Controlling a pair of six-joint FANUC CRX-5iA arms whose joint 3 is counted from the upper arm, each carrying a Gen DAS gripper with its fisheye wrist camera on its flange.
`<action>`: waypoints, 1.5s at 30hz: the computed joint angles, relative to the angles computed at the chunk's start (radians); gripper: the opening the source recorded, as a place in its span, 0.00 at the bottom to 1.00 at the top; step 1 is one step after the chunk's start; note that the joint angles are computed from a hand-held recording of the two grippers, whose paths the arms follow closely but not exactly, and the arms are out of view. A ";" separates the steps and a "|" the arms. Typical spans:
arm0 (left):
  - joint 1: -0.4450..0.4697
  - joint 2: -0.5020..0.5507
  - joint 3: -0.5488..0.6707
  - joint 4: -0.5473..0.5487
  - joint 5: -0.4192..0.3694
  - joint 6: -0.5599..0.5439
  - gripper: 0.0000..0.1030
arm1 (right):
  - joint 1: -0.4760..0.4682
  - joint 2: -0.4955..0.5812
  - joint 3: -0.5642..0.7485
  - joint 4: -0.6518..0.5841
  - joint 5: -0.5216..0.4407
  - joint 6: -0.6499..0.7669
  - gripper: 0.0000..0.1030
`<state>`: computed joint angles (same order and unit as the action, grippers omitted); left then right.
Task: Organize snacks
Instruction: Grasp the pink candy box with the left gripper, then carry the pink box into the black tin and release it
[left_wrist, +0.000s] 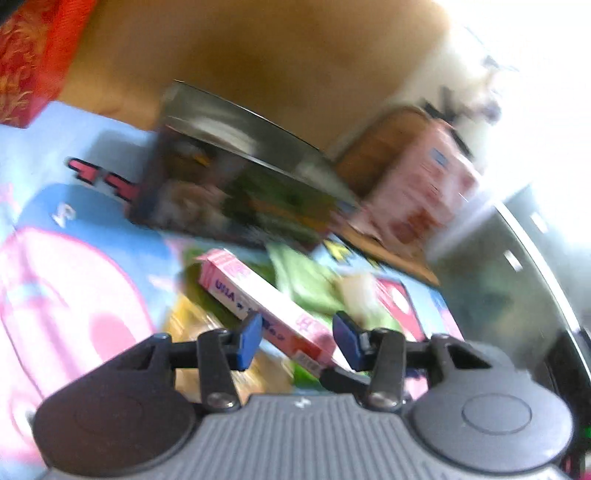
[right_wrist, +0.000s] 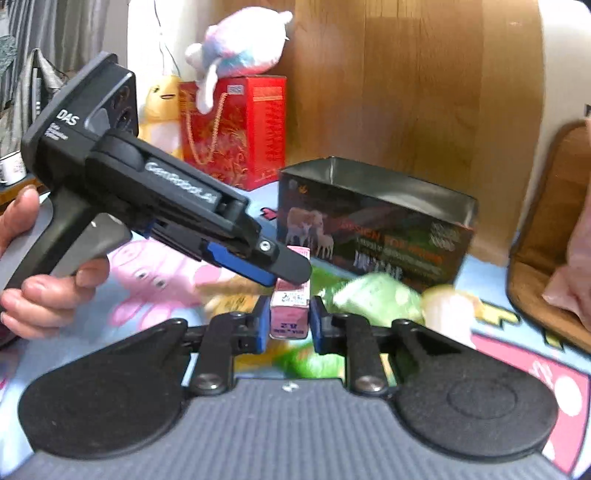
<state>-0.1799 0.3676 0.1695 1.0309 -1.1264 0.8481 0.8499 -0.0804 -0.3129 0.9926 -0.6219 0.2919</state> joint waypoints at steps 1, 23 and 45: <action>0.002 -0.024 -0.038 0.021 -0.019 -0.043 0.42 | 0.018 -0.030 -0.029 0.002 -0.014 -0.029 0.24; -0.040 -0.064 -0.009 -0.232 -0.044 0.069 0.55 | 0.142 -0.167 -0.219 0.072 -0.230 -0.256 0.49; -0.063 0.180 0.490 -0.223 0.090 0.195 0.53 | -0.246 0.056 0.056 0.199 0.124 -0.222 0.36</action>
